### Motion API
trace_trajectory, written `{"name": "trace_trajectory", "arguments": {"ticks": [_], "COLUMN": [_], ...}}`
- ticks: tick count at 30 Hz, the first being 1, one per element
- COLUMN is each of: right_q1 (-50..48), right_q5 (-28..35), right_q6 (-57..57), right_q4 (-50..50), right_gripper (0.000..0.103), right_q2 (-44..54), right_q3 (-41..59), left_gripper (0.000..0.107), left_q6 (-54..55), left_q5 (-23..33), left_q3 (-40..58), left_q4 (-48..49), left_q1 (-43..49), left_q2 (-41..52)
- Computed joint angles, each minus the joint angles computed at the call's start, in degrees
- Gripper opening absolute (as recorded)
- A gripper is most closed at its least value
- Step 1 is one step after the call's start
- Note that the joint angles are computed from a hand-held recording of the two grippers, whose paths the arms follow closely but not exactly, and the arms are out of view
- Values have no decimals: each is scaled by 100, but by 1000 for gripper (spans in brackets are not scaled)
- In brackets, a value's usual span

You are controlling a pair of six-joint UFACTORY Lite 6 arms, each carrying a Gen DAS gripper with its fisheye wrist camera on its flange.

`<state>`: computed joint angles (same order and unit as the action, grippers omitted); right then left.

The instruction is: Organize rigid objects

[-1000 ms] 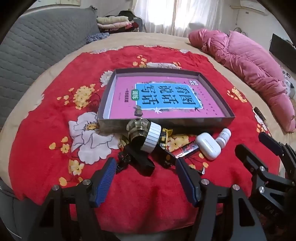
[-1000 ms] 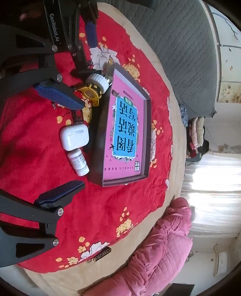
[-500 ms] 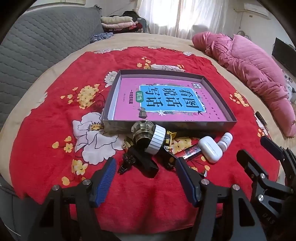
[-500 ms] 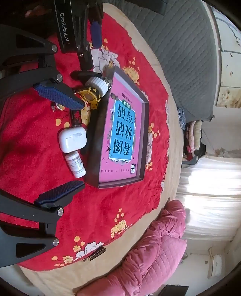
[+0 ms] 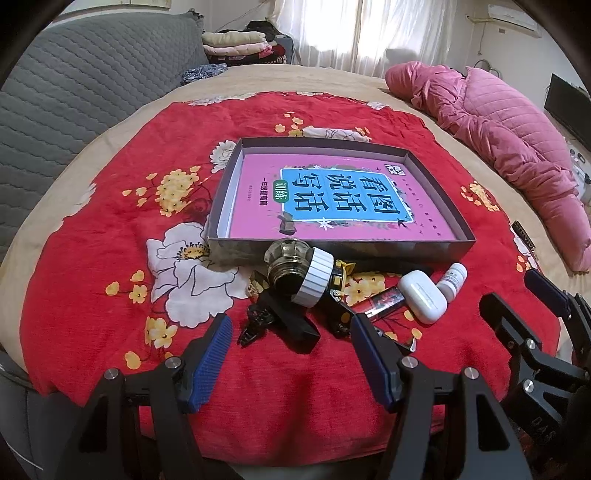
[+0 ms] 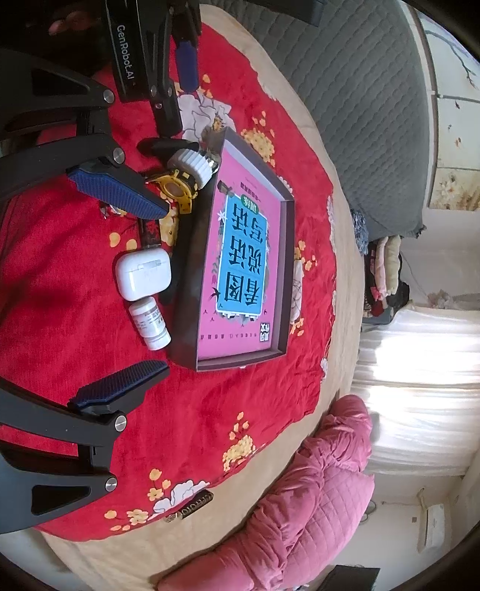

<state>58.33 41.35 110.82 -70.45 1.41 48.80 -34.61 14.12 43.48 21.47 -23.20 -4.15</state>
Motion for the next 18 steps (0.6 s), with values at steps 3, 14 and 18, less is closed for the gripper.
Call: {"name": "trace_trajectory", "arguments": {"ticks": [3,14,18], "right_q1": [-7,-16,-4], "right_q5": [-1,21,39], "right_q6": [-4,0,18], "right_q4": [-5,-17,-15], "right_gripper": [79,79,79], "right_q2": [13,14,15], "right_q3": [15,26,28], "left_gripper": [66,66,66], "left_q6": [-3,-109,-68], "left_q5": [-2,43,49], "left_q3": [3,9,20], "left_q4": [8,105,77], "left_q1": [-4,-26,-17], "left_q2": [6,5,16]}}
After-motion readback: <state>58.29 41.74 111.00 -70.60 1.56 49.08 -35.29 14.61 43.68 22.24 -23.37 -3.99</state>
